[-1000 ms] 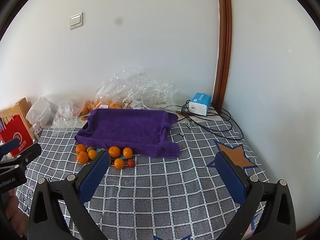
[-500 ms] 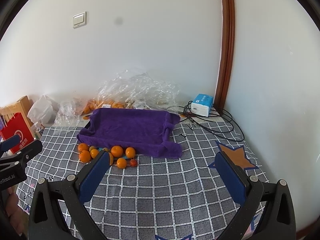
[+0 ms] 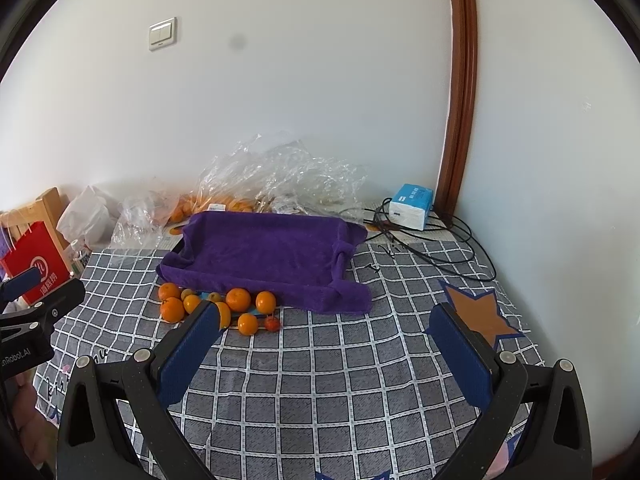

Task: Organize fruits
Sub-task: 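Move the right tool toward the red apple while the left tool approaches the large tangerine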

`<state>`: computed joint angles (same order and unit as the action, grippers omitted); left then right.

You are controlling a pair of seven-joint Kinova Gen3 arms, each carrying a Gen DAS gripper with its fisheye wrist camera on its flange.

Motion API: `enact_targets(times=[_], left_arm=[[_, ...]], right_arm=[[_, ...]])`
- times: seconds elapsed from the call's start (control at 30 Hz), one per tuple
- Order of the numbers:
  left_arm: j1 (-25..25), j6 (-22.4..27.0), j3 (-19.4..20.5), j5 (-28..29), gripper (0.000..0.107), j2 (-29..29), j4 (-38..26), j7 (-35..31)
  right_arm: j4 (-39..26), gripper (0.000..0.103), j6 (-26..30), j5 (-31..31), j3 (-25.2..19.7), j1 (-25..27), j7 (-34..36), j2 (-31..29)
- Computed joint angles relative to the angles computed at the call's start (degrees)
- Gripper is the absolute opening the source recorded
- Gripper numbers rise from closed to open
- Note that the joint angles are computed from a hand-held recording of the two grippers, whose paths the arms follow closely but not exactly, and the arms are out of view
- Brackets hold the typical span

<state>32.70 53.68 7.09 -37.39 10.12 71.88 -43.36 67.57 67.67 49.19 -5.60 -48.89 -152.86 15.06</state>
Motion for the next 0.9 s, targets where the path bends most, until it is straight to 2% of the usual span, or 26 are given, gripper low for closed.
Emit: enact_targets(times=[0.27, 0.5, 0.7, 0.83, 0.9], left_arm=[[-0.5, -1.9, -0.4, -0.3, 0.103, -0.3, 1.8, 1.7], [-2.0, -3.9, -0.9, 1.8, 0.103, 1.4, 1.8, -0.1], [-3.0, -6.7, -2.5, 2.5, 0.103, 2.9, 2.8, -0.5], [-4.7, -8.5, -3.5, 5.2, 0.103, 4.4, 3.1, -1.3], [-5.2, -9.5, -4.2, 6.1, 0.103, 5.1, 3.8, -1.2]], right_arm=[[-1.3, 0.103, -1.4, -2.9, 0.2, 1.1, 2.1, 1.3], [-2.1, 0.103, -2.5, -5.0, 1.4, 1.5, 3.5, 2.9], [-4.7, 0.103, -1.6, -5.6, 3.5, 1.2, 5.4, 6.6], [-3.1, 0.103, -5.4, -5.8, 4.4, 2.0, 6.2, 8.0], [-0.7, 0.103, -9.5, -6.3, 4.5, 3.0, 5.9, 7.8]])
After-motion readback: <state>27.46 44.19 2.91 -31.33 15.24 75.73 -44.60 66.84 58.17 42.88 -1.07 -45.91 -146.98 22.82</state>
